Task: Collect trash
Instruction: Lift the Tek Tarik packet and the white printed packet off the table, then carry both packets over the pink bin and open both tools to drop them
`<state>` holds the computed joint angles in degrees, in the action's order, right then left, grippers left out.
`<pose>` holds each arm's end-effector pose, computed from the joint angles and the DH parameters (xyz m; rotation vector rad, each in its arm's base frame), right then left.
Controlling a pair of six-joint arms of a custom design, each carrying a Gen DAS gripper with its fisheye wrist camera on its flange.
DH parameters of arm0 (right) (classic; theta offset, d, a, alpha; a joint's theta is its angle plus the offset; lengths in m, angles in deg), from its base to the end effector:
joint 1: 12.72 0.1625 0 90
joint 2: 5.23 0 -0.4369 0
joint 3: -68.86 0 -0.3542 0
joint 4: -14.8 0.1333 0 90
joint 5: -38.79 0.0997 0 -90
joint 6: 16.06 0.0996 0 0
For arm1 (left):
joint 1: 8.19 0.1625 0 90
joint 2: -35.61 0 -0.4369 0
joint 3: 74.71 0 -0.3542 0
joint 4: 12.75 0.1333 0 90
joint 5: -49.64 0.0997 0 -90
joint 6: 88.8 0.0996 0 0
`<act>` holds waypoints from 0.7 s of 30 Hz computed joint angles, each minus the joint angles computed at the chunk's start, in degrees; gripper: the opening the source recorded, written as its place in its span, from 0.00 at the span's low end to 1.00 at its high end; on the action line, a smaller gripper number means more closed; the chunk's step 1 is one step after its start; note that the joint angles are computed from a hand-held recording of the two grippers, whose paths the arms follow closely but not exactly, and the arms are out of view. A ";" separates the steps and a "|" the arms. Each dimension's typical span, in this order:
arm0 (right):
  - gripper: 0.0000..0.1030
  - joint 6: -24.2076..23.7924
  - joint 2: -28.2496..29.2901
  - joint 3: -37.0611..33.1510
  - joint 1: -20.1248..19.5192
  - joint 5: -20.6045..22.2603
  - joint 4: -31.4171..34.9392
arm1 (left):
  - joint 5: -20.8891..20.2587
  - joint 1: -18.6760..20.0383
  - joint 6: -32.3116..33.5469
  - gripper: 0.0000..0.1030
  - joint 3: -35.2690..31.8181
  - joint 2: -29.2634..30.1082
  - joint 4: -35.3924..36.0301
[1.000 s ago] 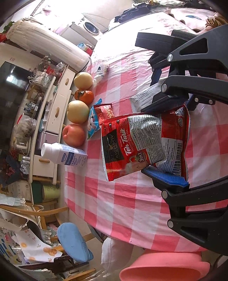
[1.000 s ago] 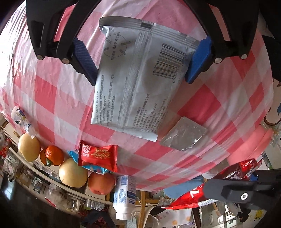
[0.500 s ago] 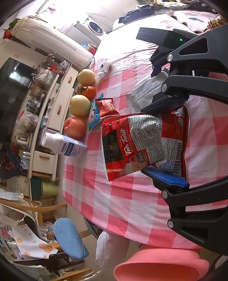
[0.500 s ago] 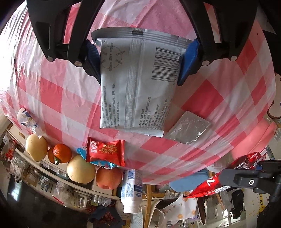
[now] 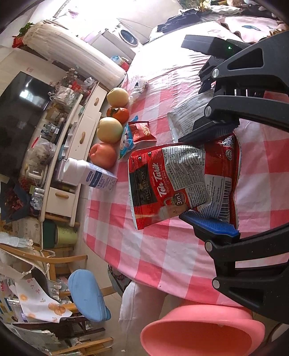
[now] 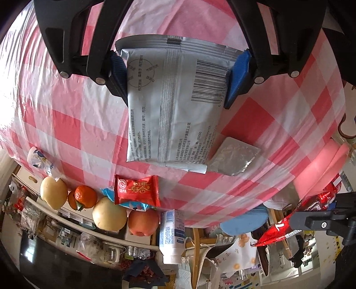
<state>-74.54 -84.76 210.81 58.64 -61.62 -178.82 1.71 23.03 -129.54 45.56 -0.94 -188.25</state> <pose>-0.0131 -0.3997 0.2701 0.7693 -2.3733 0.5913 -0.3168 -0.4259 -0.0002 0.3893 2.5506 -0.7833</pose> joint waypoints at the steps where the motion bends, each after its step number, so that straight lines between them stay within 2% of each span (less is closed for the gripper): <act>1: 0.75 0.30 -0.17 0.22 0.19 0.13 -0.05 | 0.12 -0.01 0.02 0.60 0.39 -0.27 -0.32; 11: 0.75 4.77 -4.07 1.21 2.19 2.20 3.48 | 1.78 -0.59 -0.73 0.60 4.69 -3.43 -3.84; 21: 0.75 9.61 -5.81 2.20 8.51 3.19 6.86 | 4.46 -0.82 -2.78 0.60 9.28 -7.15 -6.60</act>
